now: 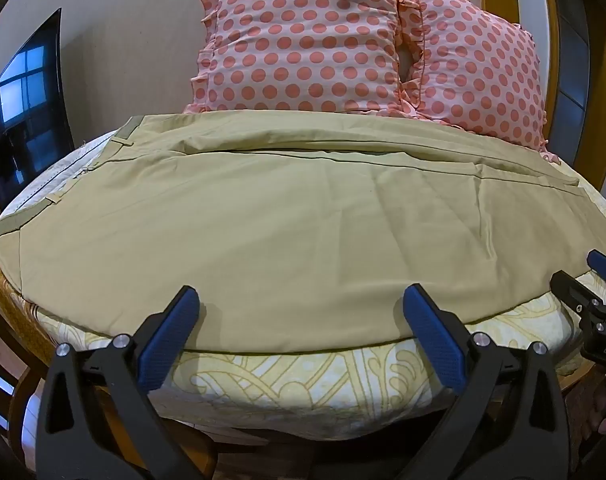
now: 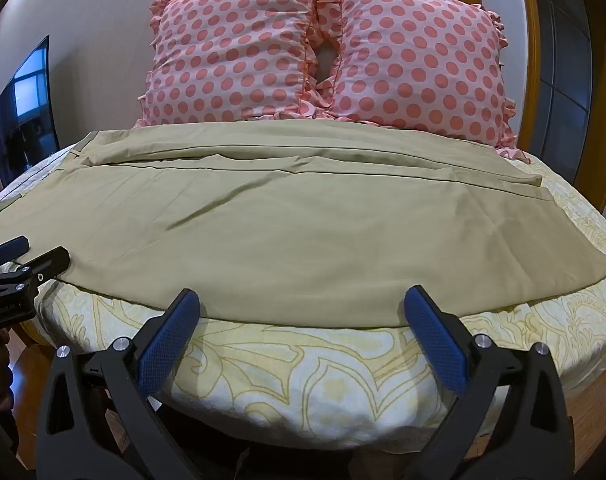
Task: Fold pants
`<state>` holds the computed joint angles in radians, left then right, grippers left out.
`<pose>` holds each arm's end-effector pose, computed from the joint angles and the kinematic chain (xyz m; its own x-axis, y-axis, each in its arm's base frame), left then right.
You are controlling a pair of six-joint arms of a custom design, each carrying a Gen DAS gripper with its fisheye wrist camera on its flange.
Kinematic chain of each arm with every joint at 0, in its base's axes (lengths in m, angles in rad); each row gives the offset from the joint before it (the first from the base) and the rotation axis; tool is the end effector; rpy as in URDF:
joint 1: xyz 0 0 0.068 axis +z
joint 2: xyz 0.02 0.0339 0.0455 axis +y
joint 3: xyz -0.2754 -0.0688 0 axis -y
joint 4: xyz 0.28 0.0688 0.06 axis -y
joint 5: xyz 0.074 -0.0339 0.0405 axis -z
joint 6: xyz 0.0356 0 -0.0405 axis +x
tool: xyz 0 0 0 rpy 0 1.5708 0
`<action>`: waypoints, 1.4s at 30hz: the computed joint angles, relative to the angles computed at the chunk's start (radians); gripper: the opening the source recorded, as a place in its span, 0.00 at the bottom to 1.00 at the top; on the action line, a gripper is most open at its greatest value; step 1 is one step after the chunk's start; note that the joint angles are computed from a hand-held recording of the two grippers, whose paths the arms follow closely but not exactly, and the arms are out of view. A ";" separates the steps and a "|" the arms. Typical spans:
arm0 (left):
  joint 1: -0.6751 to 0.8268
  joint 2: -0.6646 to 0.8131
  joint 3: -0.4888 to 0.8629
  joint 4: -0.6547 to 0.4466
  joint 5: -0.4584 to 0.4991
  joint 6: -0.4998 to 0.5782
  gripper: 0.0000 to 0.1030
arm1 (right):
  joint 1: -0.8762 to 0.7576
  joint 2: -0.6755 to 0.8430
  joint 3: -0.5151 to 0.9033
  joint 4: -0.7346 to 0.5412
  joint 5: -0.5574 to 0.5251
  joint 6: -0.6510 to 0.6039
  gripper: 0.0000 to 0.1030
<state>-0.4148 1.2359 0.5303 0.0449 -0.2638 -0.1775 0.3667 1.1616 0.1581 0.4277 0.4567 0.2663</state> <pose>0.2482 -0.0991 0.1712 -0.5882 0.0728 -0.8054 0.0983 0.9950 0.0181 0.1927 0.0572 0.1046 -0.4842 0.0670 -0.8724 0.1564 0.9876 -0.0109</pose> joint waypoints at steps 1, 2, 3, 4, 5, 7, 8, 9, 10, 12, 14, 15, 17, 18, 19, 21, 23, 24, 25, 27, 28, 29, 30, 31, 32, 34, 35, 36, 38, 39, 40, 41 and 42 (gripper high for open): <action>0.000 0.000 0.000 0.000 0.000 0.000 0.98 | 0.000 0.000 0.000 0.000 0.000 0.000 0.99; 0.000 0.000 0.001 0.000 0.000 0.000 0.98 | 0.000 0.000 0.000 0.000 -0.001 0.001 0.99; 0.000 0.001 0.001 0.000 0.000 0.000 0.98 | -0.001 0.000 0.001 -0.001 -0.001 0.001 0.99; 0.000 0.001 0.001 0.000 0.000 0.001 0.98 | -0.001 0.000 0.001 -0.002 -0.001 0.001 0.99; 0.000 0.001 0.001 0.000 0.000 0.001 0.98 | -0.002 -0.001 0.001 -0.003 -0.002 0.000 0.99; 0.000 0.000 -0.001 0.004 0.000 0.001 0.98 | -0.003 -0.002 0.002 -0.005 -0.004 0.000 0.99; 0.001 0.000 0.000 0.004 0.001 0.002 0.98 | -0.004 -0.003 0.003 -0.006 -0.005 -0.001 0.99; 0.000 0.001 0.000 0.003 0.000 0.001 0.98 | 0.000 0.001 -0.001 0.003 0.000 -0.001 0.99; 0.000 0.002 0.001 0.002 0.000 0.001 0.98 | 0.000 0.001 -0.001 0.004 0.000 -0.001 0.99; 0.000 0.005 0.005 0.001 0.000 0.000 0.98 | 0.000 0.001 -0.001 0.004 0.000 -0.001 0.99; 0.001 0.007 0.007 0.001 0.000 0.001 0.98 | 0.000 0.001 -0.001 0.004 0.000 -0.001 0.99; -0.001 0.001 0.000 0.005 -0.001 0.001 0.98 | 0.000 0.002 -0.001 0.005 0.000 -0.001 0.99; -0.001 0.001 -0.001 0.006 -0.002 0.001 0.98 | 0.000 0.002 -0.001 0.005 0.000 -0.001 0.99; -0.001 0.000 -0.002 0.007 -0.002 0.001 0.98 | 0.000 0.002 -0.001 0.005 0.000 -0.001 0.99; -0.001 0.000 -0.002 0.007 -0.002 0.001 0.98 | 0.000 0.002 -0.001 0.005 0.000 -0.001 0.99; -0.001 0.000 -0.002 0.007 -0.002 0.001 0.98 | 0.000 0.002 -0.002 0.006 0.000 -0.001 0.99; -0.001 0.000 -0.002 0.007 -0.002 0.001 0.98 | 0.000 0.002 -0.002 0.006 0.000 -0.001 0.99; -0.001 0.001 -0.002 0.008 -0.002 0.001 0.98 | 0.000 0.002 -0.002 0.007 0.001 -0.001 0.99; -0.001 0.001 -0.002 0.008 -0.002 0.001 0.98 | 0.000 0.002 -0.002 0.007 0.001 -0.001 0.99; -0.001 0.000 -0.003 0.009 -0.002 0.002 0.98 | 0.000 0.002 -0.002 0.007 0.001 -0.001 0.99; -0.001 0.000 -0.003 0.009 -0.002 0.002 0.98 | 0.000 0.002 -0.002 0.007 0.001 -0.001 0.99; -0.001 0.000 -0.003 0.009 -0.002 0.002 0.98 | 0.000 0.003 -0.002 0.008 0.001 -0.001 0.99; -0.001 0.000 -0.003 0.009 -0.002 0.002 0.98 | 0.000 0.003 -0.002 0.008 0.001 -0.001 0.99; -0.001 0.000 -0.003 0.010 -0.003 0.002 0.98 | 0.000 0.003 -0.002 0.008 0.001 -0.001 0.99; -0.001 0.000 -0.003 0.010 -0.003 0.002 0.98 | 0.001 0.004 -0.003 0.009 0.001 -0.001 0.99; -0.001 0.000 -0.002 0.009 -0.002 0.002 0.98 | 0.001 0.004 -0.003 0.009 0.001 -0.001 0.99; -0.001 0.000 -0.003 0.009 -0.002 0.002 0.98 | 0.001 0.004 -0.003 0.009 0.001 -0.001 0.99; -0.001 0.001 -0.002 0.009 -0.003 0.002 0.98 | 0.001 0.004 -0.003 0.009 0.001 -0.001 0.99; -0.001 0.000 -0.003 0.010 -0.003 0.002 0.98 | 0.001 0.004 -0.003 0.009 0.001 -0.001 0.99; -0.001 0.000 -0.003 0.010 -0.003 0.002 0.98 | 0.000 0.004 -0.003 0.010 0.001 -0.001 0.99; -0.001 0.000 -0.003 0.010 -0.003 0.002 0.98 | 0.000 0.004 -0.003 0.010 0.001 -0.001 0.99; -0.001 0.000 -0.003 0.010 -0.003 0.002 0.98 | 0.000 0.004 -0.003 0.010 0.001 -0.001 0.99; -0.001 0.000 -0.003 0.010 -0.003 0.002 0.98 | 0.000 0.004 -0.003 0.010 0.001 -0.001 0.99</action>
